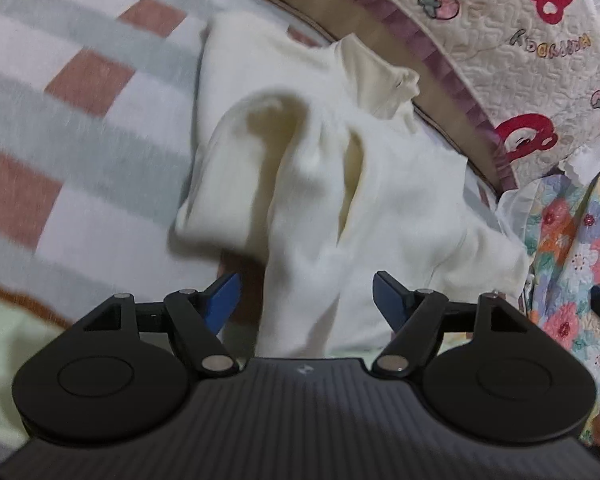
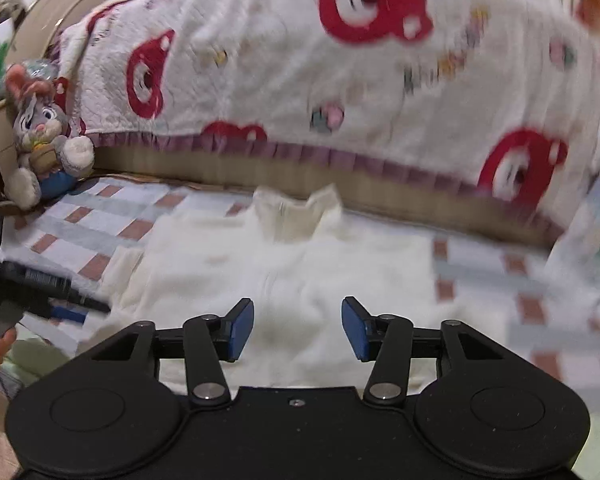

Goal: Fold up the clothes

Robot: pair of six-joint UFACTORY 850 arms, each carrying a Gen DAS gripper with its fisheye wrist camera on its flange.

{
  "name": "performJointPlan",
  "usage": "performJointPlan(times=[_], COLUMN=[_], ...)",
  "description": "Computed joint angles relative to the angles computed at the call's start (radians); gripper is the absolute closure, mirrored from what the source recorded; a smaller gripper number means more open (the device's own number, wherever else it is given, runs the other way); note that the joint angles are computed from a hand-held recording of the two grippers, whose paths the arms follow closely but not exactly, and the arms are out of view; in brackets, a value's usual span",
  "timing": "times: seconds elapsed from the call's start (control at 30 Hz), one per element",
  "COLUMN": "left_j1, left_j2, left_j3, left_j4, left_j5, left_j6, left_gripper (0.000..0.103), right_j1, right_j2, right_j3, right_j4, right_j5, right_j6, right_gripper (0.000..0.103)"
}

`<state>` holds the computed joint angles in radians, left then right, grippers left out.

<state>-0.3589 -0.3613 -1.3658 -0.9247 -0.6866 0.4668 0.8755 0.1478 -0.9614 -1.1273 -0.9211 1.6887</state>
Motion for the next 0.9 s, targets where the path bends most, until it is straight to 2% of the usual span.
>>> performJointPlan(times=[0.1,0.17,0.27,0.33,0.47,0.57,0.67,0.8,0.9], left_j1=[-0.006,-0.014,-0.026,-0.019,-0.025,-0.036,-0.032,-0.019,-0.019], left_j2=[0.022,0.026,0.025,0.018,-0.004,-0.012,-0.016,-0.044,-0.060], left_j3=[0.024,0.025,0.026,0.029,0.016,0.009,0.013,-0.001,-0.010], left_j4=[0.007,0.045,0.103,0.093,0.143,0.178,0.125,0.040,0.043], left_j5=[-0.006,-0.002,0.027,0.011,-0.004,0.026,0.047,0.014,-0.016], left_j6=[0.009,0.006,-0.041,-0.039,-0.098,-0.125,-0.101,-0.093,-0.105], left_gripper=[0.028,0.026,0.026,0.026,0.026,0.026,0.026,0.026,0.025], right_j1=[-0.006,-0.020,-0.020,-0.017,-0.038,-0.069,-0.086,-0.104,-0.121], right_j2=[-0.028,-0.058,-0.096,-0.128,-0.193,-0.239,-0.270,-0.300,-0.282], right_j3=[-0.057,-0.098,-0.128,-0.139,-0.152,-0.177,-0.187,-0.188,-0.167], right_j4=[0.028,0.017,-0.057,-0.100,-0.096,-0.073,-0.075,-0.082,0.054], right_j5=[-0.030,-0.014,0.048,0.099,0.262,0.330,0.377,0.443,0.497], right_j6=[-0.024,-0.010,0.022,0.023,0.012,-0.006,0.019,0.034,-0.057], right_gripper=[0.048,0.048,0.048,0.048,0.048,0.048,0.048,0.048,0.050])
